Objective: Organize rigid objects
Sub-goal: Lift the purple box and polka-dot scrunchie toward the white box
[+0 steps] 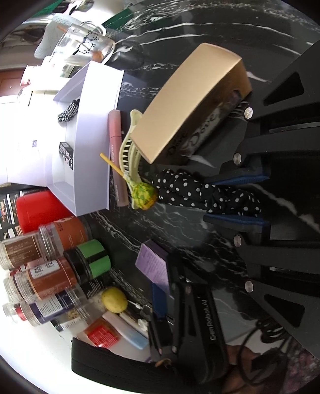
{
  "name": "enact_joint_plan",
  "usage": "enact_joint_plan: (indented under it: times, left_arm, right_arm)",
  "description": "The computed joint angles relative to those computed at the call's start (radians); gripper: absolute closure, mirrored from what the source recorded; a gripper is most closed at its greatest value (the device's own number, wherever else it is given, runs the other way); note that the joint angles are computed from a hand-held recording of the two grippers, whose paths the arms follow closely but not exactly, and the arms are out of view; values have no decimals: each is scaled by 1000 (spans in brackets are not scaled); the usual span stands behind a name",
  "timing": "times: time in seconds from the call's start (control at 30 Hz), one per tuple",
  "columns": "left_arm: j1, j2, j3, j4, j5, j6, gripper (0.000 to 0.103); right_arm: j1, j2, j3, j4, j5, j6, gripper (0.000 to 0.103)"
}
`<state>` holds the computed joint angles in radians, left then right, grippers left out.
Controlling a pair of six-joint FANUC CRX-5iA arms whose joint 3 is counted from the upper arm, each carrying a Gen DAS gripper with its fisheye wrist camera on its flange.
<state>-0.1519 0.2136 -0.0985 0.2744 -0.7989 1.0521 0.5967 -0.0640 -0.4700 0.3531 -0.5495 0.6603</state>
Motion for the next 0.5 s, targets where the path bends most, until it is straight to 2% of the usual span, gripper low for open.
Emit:
enact_joint_plan:
  times: [0.17, 0.5]
  left_arm:
    - [2, -17, -18, 28, -18, -37, 53]
    - [1, -42, -37, 91, -34, -89, 53]
  right_arm:
    - [2, -32, -13, -70, 11, 41, 86]
    - [17, -82, -56, -3, 34, -30, 86]
